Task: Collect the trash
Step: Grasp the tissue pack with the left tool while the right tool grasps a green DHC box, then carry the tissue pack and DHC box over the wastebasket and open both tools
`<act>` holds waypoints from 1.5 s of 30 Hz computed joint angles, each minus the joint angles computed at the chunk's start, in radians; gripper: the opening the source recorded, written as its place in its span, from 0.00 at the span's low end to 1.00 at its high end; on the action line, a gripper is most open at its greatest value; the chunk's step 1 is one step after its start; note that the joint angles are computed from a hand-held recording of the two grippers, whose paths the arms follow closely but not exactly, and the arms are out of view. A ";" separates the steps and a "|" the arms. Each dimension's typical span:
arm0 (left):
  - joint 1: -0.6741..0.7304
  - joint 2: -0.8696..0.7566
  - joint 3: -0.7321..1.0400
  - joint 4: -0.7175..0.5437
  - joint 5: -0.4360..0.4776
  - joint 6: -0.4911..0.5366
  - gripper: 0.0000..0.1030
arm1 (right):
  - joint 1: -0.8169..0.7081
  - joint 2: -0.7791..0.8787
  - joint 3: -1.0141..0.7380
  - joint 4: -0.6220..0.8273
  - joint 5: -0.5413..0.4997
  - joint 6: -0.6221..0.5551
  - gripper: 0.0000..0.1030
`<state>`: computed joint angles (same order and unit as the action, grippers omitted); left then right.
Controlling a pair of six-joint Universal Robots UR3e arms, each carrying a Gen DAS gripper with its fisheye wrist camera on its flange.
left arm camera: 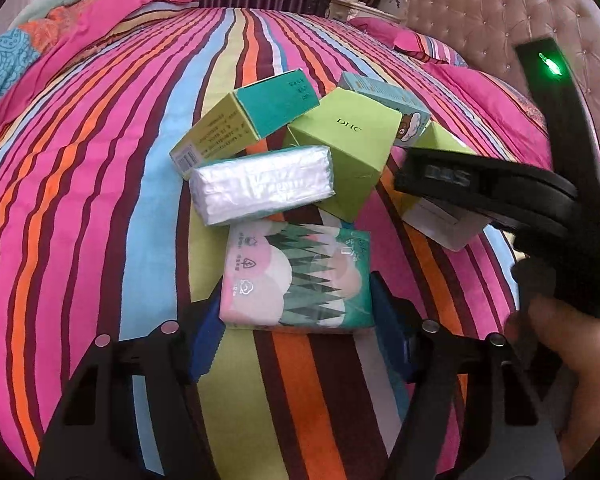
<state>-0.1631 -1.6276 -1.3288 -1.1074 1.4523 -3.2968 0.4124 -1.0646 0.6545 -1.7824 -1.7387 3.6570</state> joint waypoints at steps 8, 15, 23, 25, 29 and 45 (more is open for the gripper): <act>0.013 0.112 -0.099 -0.012 -0.036 -0.031 0.63 | -0.040 -0.358 0.507 -0.189 0.151 -0.090 0.58; -0.012 0.292 -0.212 -0.076 -0.024 -0.047 0.64 | -0.043 -0.612 0.734 -0.189 0.198 -0.108 0.55; -0.032 0.447 -0.278 -0.166 -0.024 -0.086 0.63 | -0.113 -0.811 0.865 -0.135 0.297 -0.143 0.54; -0.059 0.481 -0.273 -0.193 -0.010 -0.084 0.63 | -0.117 -0.856 0.875 -0.112 0.307 -0.142 0.54; -0.090 0.551 -0.262 -0.250 0.003 -0.083 0.63 | -0.119 -0.956 0.884 -0.046 0.332 -0.137 0.54; -0.379 0.823 -0.275 -0.536 0.114 -0.214 0.63 | 0.364 -1.085 0.903 0.084 0.082 0.134 0.55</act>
